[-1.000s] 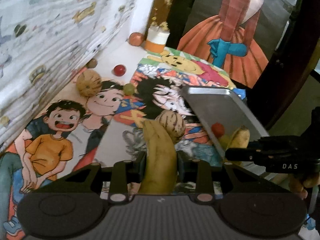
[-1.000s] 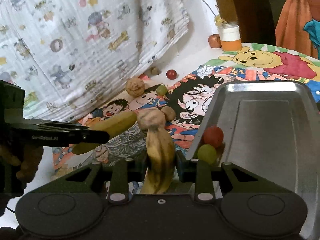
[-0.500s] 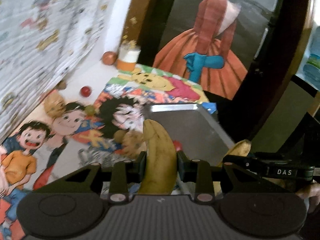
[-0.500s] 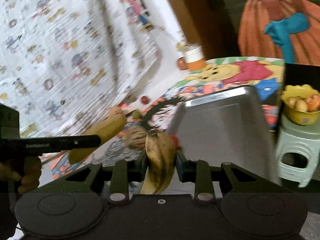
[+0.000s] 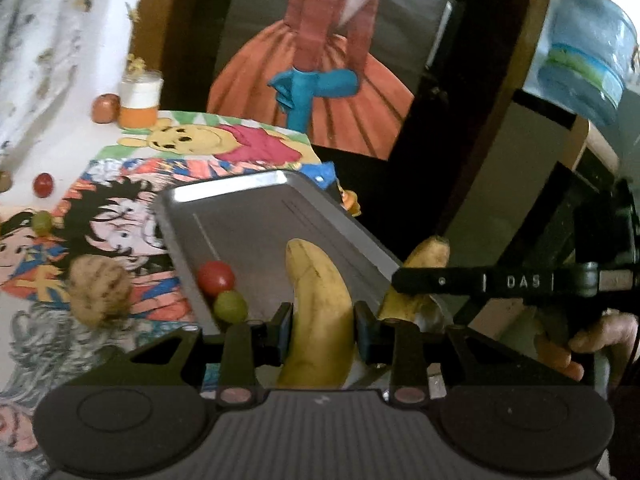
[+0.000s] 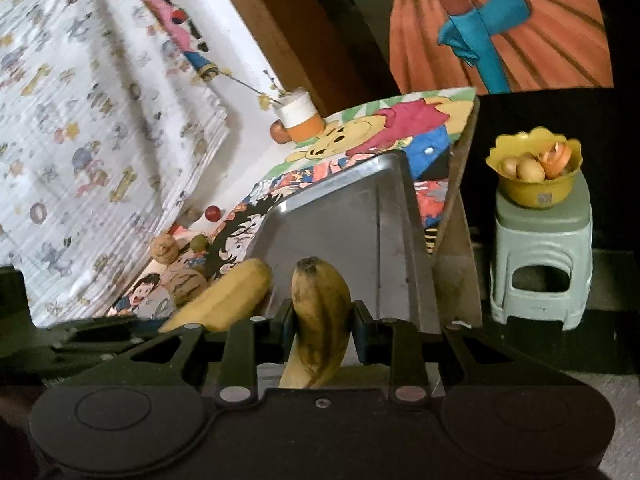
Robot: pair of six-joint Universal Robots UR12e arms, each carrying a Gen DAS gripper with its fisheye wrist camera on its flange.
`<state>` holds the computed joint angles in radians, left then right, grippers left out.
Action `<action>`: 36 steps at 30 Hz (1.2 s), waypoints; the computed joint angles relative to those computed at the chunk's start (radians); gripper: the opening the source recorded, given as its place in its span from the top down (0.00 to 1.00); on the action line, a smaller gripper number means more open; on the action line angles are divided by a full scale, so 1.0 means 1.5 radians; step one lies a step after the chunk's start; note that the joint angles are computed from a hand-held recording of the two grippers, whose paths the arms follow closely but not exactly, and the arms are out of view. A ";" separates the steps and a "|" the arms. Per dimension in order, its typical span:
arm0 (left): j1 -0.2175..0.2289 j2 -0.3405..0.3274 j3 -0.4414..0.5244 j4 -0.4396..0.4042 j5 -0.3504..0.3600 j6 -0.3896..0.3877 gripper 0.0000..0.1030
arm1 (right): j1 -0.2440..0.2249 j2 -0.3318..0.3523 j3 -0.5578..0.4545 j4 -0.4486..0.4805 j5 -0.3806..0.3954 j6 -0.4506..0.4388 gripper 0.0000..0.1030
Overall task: Organize fruits
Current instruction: 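Carry both bananas into the metal tray and open both grippers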
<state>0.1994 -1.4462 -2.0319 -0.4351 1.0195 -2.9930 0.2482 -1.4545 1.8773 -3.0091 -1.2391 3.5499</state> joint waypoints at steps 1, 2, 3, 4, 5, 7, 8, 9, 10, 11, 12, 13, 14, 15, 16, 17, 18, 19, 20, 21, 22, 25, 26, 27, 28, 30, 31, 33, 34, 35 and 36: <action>-0.003 -0.004 -0.001 0.005 0.003 -0.001 0.66 | 0.001 0.002 -0.002 0.001 -0.001 0.004 0.69; -0.005 -0.008 -0.001 0.010 0.006 -0.006 0.66 | 0.002 0.005 -0.005 0.002 -0.003 0.004 0.69; -0.006 -0.010 0.000 0.011 0.006 -0.008 0.66 | 0.003 0.008 -0.008 0.004 -0.007 0.003 0.69; -0.006 -0.013 0.000 0.014 0.004 -0.008 0.66 | 0.005 0.011 -0.012 0.005 -0.010 0.002 0.69; -0.007 -0.015 -0.001 0.018 0.004 -0.006 0.66 | 0.006 0.015 -0.016 0.006 -0.012 0.003 0.69; -0.010 -0.018 -0.001 0.022 0.007 0.000 0.66 | 0.010 0.023 -0.025 0.010 -0.023 0.002 0.69; -0.012 -0.020 -0.001 0.025 0.010 0.002 0.66 | 0.012 0.026 -0.028 0.012 -0.027 0.001 0.69; -0.013 -0.022 -0.002 0.030 0.013 0.004 0.66 | 0.014 0.030 -0.032 0.013 -0.032 0.002 0.69; -0.014 -0.024 -0.002 0.033 0.018 0.007 0.66 | 0.016 0.034 -0.035 0.014 -0.036 0.003 0.69; -0.016 -0.025 -0.002 0.034 0.024 0.009 0.66 | 0.018 0.037 -0.038 0.015 -0.041 0.002 0.69; -0.017 -0.026 -0.002 0.034 0.028 0.012 0.66 | 0.020 0.040 -0.040 0.016 -0.046 0.000 0.69; -0.017 -0.028 -0.003 0.034 0.030 0.013 0.66 | 0.023 0.042 -0.043 0.017 -0.052 -0.004 0.69; -0.018 -0.028 -0.003 0.034 0.031 0.014 0.66 | 0.026 0.044 -0.045 0.018 -0.059 -0.008 0.69; -0.018 -0.029 -0.003 0.031 0.031 0.017 0.66 | 0.029 0.046 -0.047 0.020 -0.067 -0.012 0.69; -0.018 -0.029 -0.002 0.026 0.032 0.019 0.66 | 0.031 0.047 -0.049 0.022 -0.074 -0.015 0.68; -0.018 -0.030 -0.002 0.020 0.033 0.021 0.66 | 0.034 0.048 -0.051 0.024 -0.082 -0.018 0.68; -0.018 -0.030 -0.003 0.022 0.032 0.022 0.66 | 0.035 0.049 -0.052 0.026 -0.085 -0.020 0.67; -0.018 -0.030 -0.004 0.025 0.032 0.023 0.66 | 0.036 0.050 -0.053 0.028 -0.089 -0.021 0.66; -0.018 -0.029 -0.004 0.024 0.032 0.024 0.66 | 0.037 0.051 -0.054 0.029 -0.093 -0.021 0.65; -0.017 -0.029 -0.004 0.024 0.031 0.024 0.66 | 0.038 0.051 -0.054 0.029 -0.097 -0.022 0.64; -0.017 -0.030 -0.004 0.023 0.030 0.024 0.65 | 0.039 0.051 -0.054 0.026 -0.100 -0.024 0.64; -0.014 -0.028 -0.004 0.013 0.020 0.029 0.65 | 0.043 0.049 -0.055 0.028 -0.114 -0.032 0.63; -0.013 -0.027 -0.003 0.008 0.014 0.032 0.65 | 0.044 0.048 -0.054 0.028 -0.117 -0.033 0.62; -0.012 -0.026 -0.003 0.002 0.011 0.035 0.65 | 0.045 0.047 -0.053 0.028 -0.121 -0.034 0.61; -0.012 -0.024 -0.005 0.003 0.010 0.036 0.64 | 0.046 0.045 -0.052 0.027 -0.124 -0.035 0.59; -0.011 -0.020 -0.011 0.014 0.012 0.031 0.64 | 0.048 0.041 -0.050 0.023 -0.131 -0.037 0.55; -0.009 -0.018 -0.012 0.018 0.009 0.029 0.64 | 0.049 0.040 -0.049 0.021 -0.136 -0.039 0.52; -0.004 -0.013 -0.016 0.022 0.003 0.021 0.63 | 0.054 0.036 -0.048 0.016 -0.149 -0.044 0.46; -0.002 -0.009 -0.018 0.025 0.002 0.016 0.60 | 0.055 0.034 -0.048 0.015 -0.154 -0.045 0.41; 0.000 -0.005 -0.020 0.029 0.000 0.011 0.59 | 0.057 0.032 -0.047 0.012 -0.158 -0.047 0.39; 0.003 -0.001 -0.023 0.034 -0.002 0.007 0.53 | 0.059 0.030 -0.046 0.010 -0.163 -0.049 0.37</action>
<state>0.2040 -1.4479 -2.0661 -0.3842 1.0164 -2.9824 0.3372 -1.4099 1.8079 -2.9937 -1.4831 3.4761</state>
